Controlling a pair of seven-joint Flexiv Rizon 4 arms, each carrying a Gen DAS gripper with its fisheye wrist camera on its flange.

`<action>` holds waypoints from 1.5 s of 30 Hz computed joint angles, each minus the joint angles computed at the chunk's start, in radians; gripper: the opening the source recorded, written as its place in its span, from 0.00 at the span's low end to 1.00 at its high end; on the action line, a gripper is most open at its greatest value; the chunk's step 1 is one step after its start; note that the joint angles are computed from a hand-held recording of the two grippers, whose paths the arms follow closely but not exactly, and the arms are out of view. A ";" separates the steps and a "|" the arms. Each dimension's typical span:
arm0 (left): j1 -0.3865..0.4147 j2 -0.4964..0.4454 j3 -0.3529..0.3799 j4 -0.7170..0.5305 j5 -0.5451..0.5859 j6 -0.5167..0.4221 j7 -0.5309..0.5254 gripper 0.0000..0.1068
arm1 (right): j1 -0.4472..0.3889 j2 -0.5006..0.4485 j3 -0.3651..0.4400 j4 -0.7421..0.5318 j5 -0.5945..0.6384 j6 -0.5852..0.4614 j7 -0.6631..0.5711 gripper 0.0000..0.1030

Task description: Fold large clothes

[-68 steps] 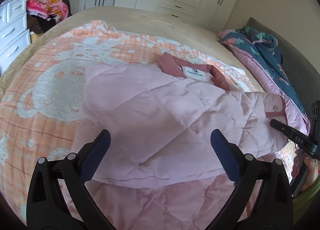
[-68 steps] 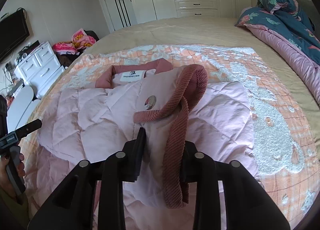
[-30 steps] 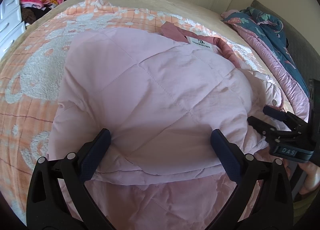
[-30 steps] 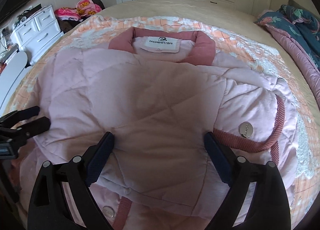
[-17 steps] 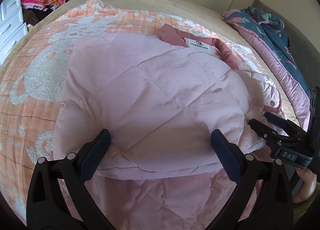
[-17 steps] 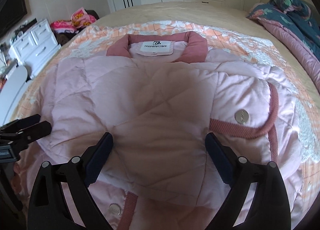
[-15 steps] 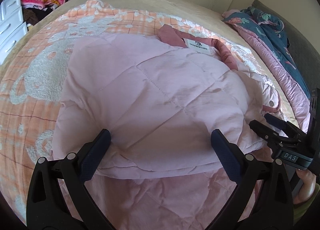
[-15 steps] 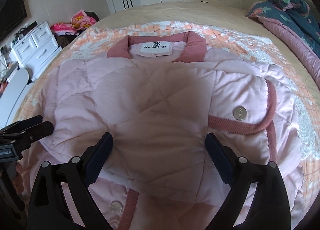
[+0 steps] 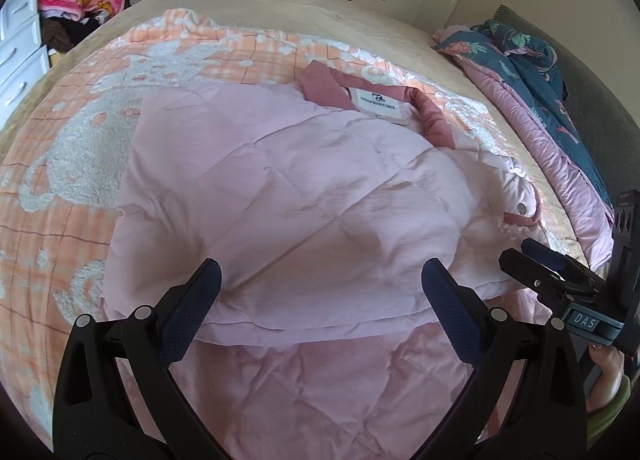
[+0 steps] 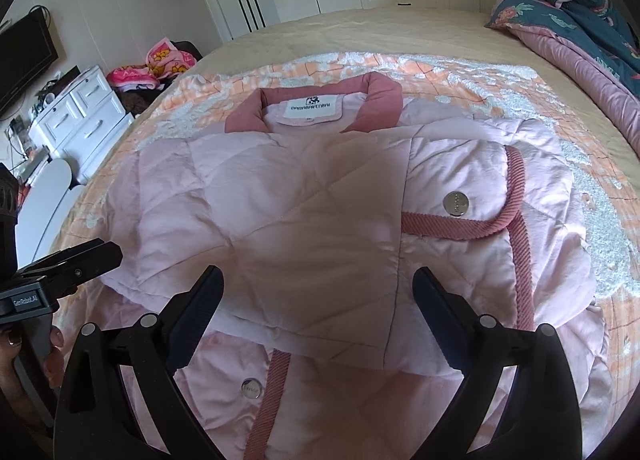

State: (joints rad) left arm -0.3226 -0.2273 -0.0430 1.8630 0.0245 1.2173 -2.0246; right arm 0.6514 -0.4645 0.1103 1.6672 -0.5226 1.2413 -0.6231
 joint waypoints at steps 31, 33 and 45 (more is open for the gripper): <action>-0.034 0.147 -0.011 -0.035 0.262 -0.032 -0.224 0.88 | -0.034 0.196 0.011 0.136 -0.158 0.028 0.124 0.94; -0.032 0.164 -0.022 -0.034 0.274 -0.039 -0.239 0.88 | -0.043 0.216 0.016 0.150 -0.171 0.033 0.139 0.94; -0.013 0.246 -0.079 -0.065 0.340 -0.118 -0.307 0.88 | -0.109 0.336 0.070 0.209 -0.220 0.030 0.167 0.95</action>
State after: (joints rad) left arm -0.3356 0.0190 -0.1221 1.7978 0.3641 1.0991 -2.3319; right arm 0.5428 -0.1289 0.1804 1.8763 -0.7427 1.2716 -0.4556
